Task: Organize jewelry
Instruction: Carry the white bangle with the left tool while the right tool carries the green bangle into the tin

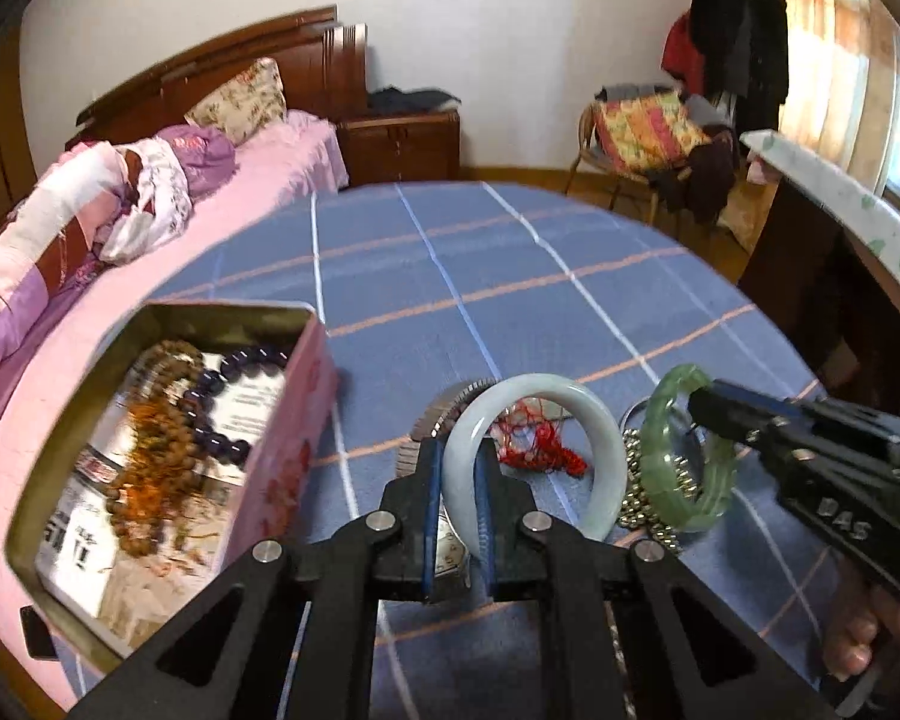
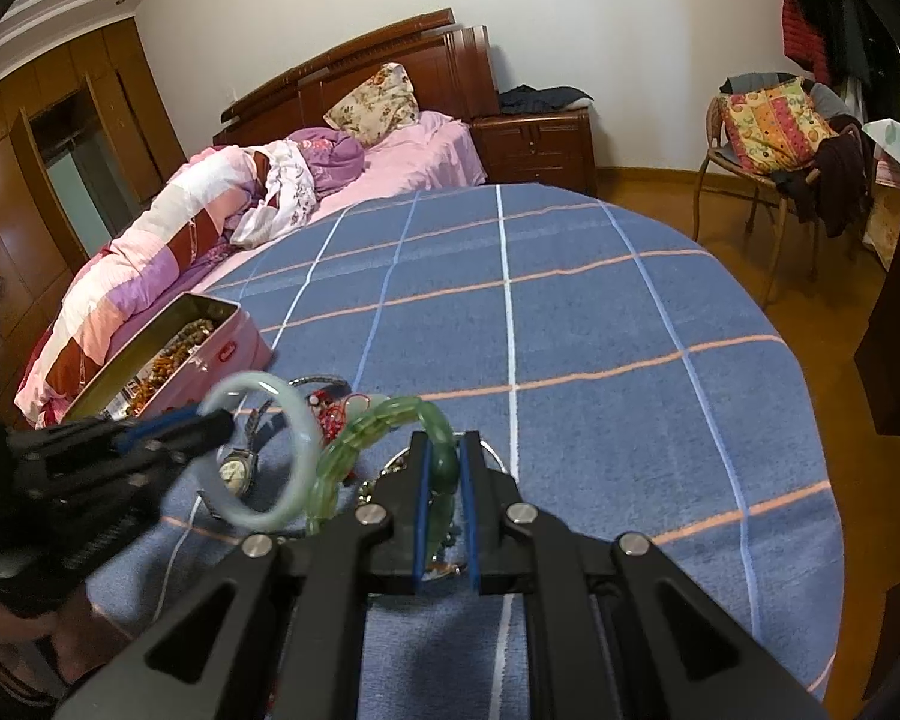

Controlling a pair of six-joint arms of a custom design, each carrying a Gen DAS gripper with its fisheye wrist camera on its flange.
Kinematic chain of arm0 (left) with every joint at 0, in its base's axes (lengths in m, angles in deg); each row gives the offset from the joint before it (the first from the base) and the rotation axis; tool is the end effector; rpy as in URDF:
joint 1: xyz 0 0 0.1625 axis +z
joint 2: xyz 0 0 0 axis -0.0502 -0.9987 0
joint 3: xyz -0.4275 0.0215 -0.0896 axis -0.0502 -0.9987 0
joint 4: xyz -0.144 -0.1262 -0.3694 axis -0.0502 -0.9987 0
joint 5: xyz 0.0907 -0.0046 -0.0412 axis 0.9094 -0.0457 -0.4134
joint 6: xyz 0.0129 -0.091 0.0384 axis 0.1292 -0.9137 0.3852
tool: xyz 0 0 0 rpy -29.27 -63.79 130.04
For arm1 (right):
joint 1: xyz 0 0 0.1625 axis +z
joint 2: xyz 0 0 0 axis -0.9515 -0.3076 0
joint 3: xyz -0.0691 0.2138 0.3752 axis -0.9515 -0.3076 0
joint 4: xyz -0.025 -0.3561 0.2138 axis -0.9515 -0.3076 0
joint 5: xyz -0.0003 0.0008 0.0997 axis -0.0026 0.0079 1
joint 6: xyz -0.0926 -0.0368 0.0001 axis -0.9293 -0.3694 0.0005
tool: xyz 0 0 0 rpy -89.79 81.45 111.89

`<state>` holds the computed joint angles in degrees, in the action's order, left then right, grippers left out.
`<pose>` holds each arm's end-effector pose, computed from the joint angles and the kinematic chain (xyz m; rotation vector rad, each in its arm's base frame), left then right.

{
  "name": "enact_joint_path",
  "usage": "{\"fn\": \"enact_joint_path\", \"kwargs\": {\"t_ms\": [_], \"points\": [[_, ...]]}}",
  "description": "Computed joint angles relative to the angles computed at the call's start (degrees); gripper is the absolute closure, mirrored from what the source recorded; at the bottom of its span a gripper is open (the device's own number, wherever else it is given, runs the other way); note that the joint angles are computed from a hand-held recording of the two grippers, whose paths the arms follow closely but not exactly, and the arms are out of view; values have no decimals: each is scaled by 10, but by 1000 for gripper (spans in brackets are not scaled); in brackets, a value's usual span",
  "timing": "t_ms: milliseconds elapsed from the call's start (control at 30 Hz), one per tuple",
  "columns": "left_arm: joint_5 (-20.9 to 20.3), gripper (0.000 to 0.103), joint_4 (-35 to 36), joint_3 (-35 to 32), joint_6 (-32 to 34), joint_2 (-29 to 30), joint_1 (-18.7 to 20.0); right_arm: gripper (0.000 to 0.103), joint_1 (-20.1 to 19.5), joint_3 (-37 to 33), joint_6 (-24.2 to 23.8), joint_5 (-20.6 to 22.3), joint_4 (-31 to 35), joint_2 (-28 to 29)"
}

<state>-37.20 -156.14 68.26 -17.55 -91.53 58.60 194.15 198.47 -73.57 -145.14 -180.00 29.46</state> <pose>-0.1203 -0.4955 0.2674 1.1346 2.3840 -0.6197 0.3439 -0.4445 0.0093 0.0795 -2.3026 1.1783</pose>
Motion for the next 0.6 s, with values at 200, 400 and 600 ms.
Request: {"fn": "enact_joint_path", "kwargs": {"t_ms": [200, 400, 600], "points": [[-7, 94, -25, 6, 12, -21, -4, 90, 3, 1, -15, -1, -17, 3], [-4, 94, -49, 13, 24, -25, -7, 91, 8, -6, -32, -1, -32, 9], [2, 93, -63, 15, 26, -30, -6, 91, 19, -11, -43, -3, -41, 9]]}}
